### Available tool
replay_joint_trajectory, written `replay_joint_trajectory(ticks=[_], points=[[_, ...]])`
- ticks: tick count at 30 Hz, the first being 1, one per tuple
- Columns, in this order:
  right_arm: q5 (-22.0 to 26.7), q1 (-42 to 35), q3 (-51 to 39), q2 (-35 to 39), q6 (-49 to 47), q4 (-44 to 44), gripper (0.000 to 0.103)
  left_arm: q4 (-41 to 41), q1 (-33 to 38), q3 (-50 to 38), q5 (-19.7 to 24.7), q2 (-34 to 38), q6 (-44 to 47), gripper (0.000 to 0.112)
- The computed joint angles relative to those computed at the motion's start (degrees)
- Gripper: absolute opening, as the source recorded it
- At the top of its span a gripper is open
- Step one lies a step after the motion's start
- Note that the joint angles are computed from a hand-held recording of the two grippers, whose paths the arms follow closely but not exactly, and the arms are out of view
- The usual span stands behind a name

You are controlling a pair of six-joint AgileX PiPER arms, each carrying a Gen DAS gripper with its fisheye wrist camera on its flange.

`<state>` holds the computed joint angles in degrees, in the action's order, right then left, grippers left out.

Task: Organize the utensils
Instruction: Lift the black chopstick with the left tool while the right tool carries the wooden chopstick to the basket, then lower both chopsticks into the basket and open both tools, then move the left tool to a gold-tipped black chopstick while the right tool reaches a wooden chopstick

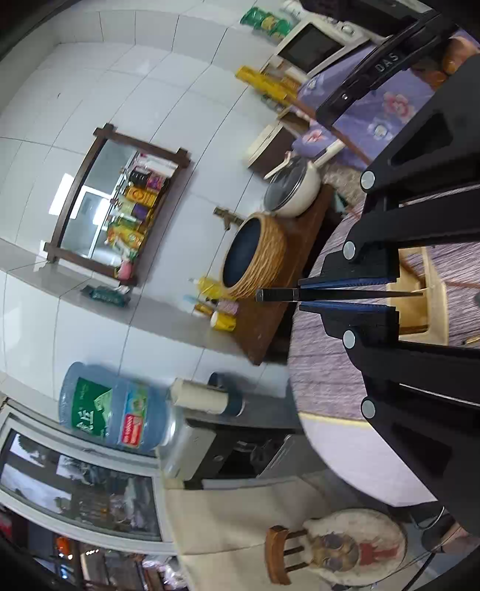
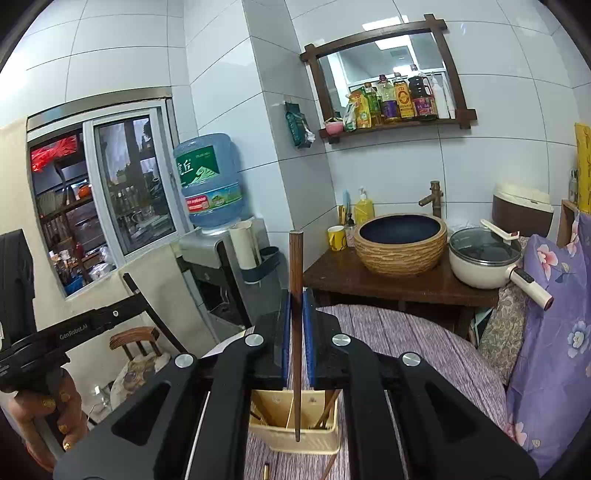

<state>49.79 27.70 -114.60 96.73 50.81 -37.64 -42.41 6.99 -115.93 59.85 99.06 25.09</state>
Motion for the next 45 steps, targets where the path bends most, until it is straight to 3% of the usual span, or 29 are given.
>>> replay_joint_trajectory(ticks=[5,16,20,22,28,30,32,34,36,37,38,40,42,45], points=[[-1.02,-2.0,-2.77,5.14,1.5,-0.47,0.007,3.61,-3.04,1.59,-3.9,1.59,-0.86,0.008],[-9.63,-4.14,12.31,7.37,11.05,-3.4,0.007,8.23,-8.32,21.11,-17.35,0.35,4.31,0.008],[-11.12,-4.47,15.36,7.47,12.96,-3.76,0.007,8.88,-8.9,23.0,-17.86,1.86,4.3,0.008],[-12.09,-4.43,17.25,7.11,14.99,-5.45,0.007,10.05,-9.9,26.37,-22.02,0.74,4.82,0.001],[-15.07,-4.2,20.02,6.02,16.56,-7.97,0.009,8.22,-9.78,28.19,-22.56,0.48,7.05,0.001],[-15.44,-3.67,21.39,5.4,17.94,-10.23,0.019,5.5,-9.05,29.35,-22.13,-0.78,10.04,0.002],[-15.85,-2.5,24.61,3.76,23.11,-15.71,0.045,3.46,-8.54,31.77,-23.14,-2.68,12.71,0.002],[-15.77,-1.21,27.64,2.0,27.69,-20.43,0.048,1.1,-7.82,34.03,-23.58,-4.12,15.58,0.008],[-13.45,0.33,29.67,0.77,30.1,-22.96,0.05,-2.04,-6.21,36.72,-23.35,-5.51,18.59,0.028],[-12.65,0.92,30.75,0.15,31.39,-23.99,0.052,-3.69,-5.36,38.02,-23.27,-6.08,19.91,0.045],[-12.14,1.48,32.28,-0.7,33.0,-25.18,0.052,-5.6,-4.48,39.69,-23.49,-6.8,21.56,0.053],[-10.46,3.16,35.86,-2.68,35.96,-27.36,0.053,-9.16,-2.66,43.88,-24.67,-8.44,25.68,0.056],[-8.82,4.53,38.4,-3.88,37.17,-27.94,0.057,-9.73,-1.75,46.97,-25.51,-9.4,27.44,0.068],[-8.11,6.31,42.8,-5.27,38.87,-27.39,0.062,-10.04,0.36,50.41,-24.13,-9.17,28.73,0.073]])
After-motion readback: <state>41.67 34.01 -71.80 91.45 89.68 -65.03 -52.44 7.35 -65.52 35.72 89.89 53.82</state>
